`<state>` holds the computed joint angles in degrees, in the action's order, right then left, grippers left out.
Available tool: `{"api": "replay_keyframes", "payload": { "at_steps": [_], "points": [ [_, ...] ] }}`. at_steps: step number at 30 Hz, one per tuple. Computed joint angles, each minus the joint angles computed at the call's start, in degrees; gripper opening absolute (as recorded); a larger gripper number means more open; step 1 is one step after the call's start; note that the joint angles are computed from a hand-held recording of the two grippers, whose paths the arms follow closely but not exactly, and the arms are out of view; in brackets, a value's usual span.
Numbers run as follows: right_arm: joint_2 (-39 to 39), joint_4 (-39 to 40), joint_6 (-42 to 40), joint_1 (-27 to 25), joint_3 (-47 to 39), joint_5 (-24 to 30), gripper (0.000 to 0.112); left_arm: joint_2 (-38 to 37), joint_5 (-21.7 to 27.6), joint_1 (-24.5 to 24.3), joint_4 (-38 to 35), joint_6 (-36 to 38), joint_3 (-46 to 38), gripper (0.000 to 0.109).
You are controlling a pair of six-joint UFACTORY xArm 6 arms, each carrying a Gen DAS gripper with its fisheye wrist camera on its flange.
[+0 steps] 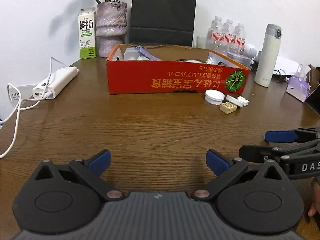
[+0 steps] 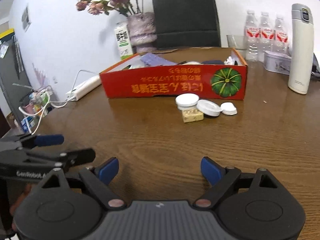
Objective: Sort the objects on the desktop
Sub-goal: 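Grasp the beige block with the left tool while the right tool grasps a white oval cap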
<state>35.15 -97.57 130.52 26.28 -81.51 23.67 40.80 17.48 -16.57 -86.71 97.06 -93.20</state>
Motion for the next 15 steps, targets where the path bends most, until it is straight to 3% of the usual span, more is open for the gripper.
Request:
{"api": "replay_keyframes", "payload": {
  "at_steps": [7, 9, 11, 13, 15],
  "points": [
    [-0.3, -2.0, 3.8, -1.5, 0.4, 1.9, 0.086, 0.1, 3.2, -0.1, -0.6, 2.9, -0.9, 0.103],
    [-0.9, 4.6, -3.7, -3.1, 0.6, 3.3, 0.079, 1.1, 5.0, -0.9, 4.3, 0.3, -3.4, 0.103],
    [-1.1, 7.7, -10.3, -4.8, 0.3, 5.4, 0.064, 3.3, 9.7, -1.3, 6.5, -0.2, -7.7, 0.103],
    [-0.1, 10.7, -19.2, -7.4, -1.2, 4.1, 0.053, 6.9, 16.6, -1.4, 10.1, -0.7, -13.9, 0.100],
    [1.3, 14.1, -27.9, -9.8, -2.8, 1.2, 0.049, 11.4, 20.1, -2.5, 15.9, -1.6, -21.1, 0.099]
  ]
}}
